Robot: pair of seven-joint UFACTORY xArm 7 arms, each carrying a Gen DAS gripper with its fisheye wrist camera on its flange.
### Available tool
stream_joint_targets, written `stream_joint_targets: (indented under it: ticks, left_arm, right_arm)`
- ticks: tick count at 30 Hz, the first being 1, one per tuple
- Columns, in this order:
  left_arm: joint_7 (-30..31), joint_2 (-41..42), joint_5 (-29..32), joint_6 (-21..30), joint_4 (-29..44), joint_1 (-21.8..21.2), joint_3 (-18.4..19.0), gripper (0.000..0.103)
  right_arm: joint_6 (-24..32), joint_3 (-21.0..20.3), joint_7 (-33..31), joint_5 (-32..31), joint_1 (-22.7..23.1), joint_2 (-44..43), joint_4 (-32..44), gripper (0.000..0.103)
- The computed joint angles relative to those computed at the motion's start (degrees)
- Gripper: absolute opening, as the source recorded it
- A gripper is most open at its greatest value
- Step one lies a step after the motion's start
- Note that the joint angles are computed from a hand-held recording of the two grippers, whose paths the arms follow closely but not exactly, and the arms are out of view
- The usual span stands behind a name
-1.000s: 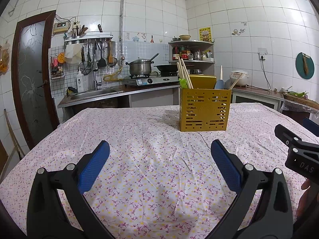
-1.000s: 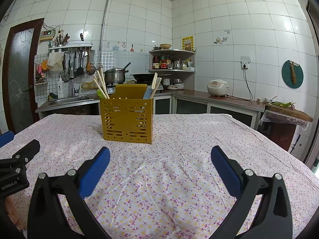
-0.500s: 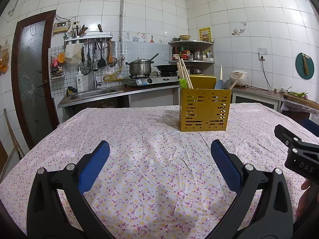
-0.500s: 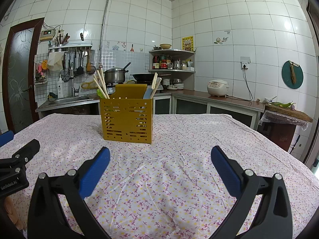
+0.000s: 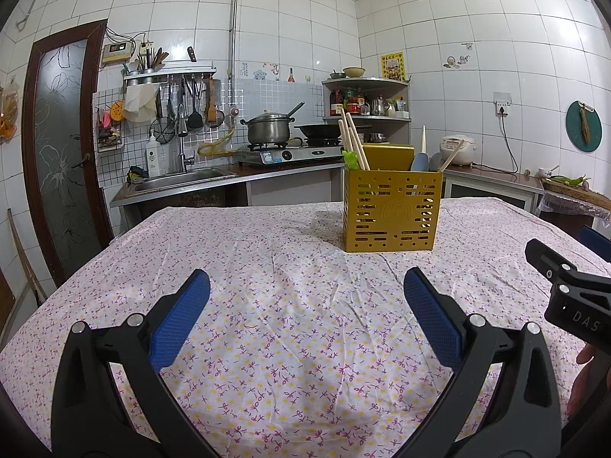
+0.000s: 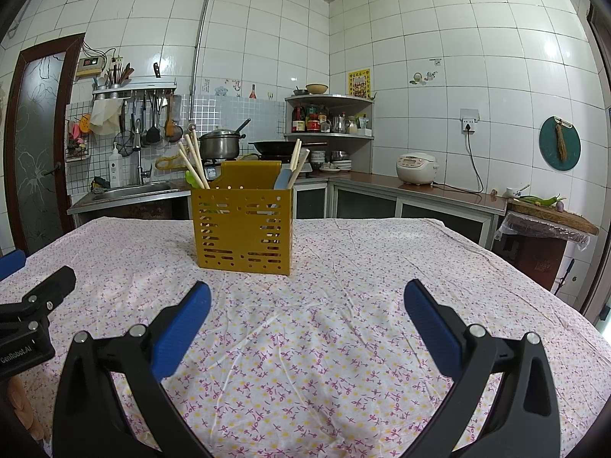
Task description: Organize utensils
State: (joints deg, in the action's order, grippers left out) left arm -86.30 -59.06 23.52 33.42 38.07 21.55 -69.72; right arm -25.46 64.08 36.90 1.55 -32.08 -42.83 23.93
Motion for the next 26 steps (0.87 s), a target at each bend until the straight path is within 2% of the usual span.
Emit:
stream_joint_targets:
  ticks: [26]
  left_arm:
    - [0.2,0.9,0.4,0.4,0.7,0.1,0.0,0.098]
  right_arm:
    - [-0.3,0.7,0.0,-0.5,-1.2,0.3,0.3,0.099]
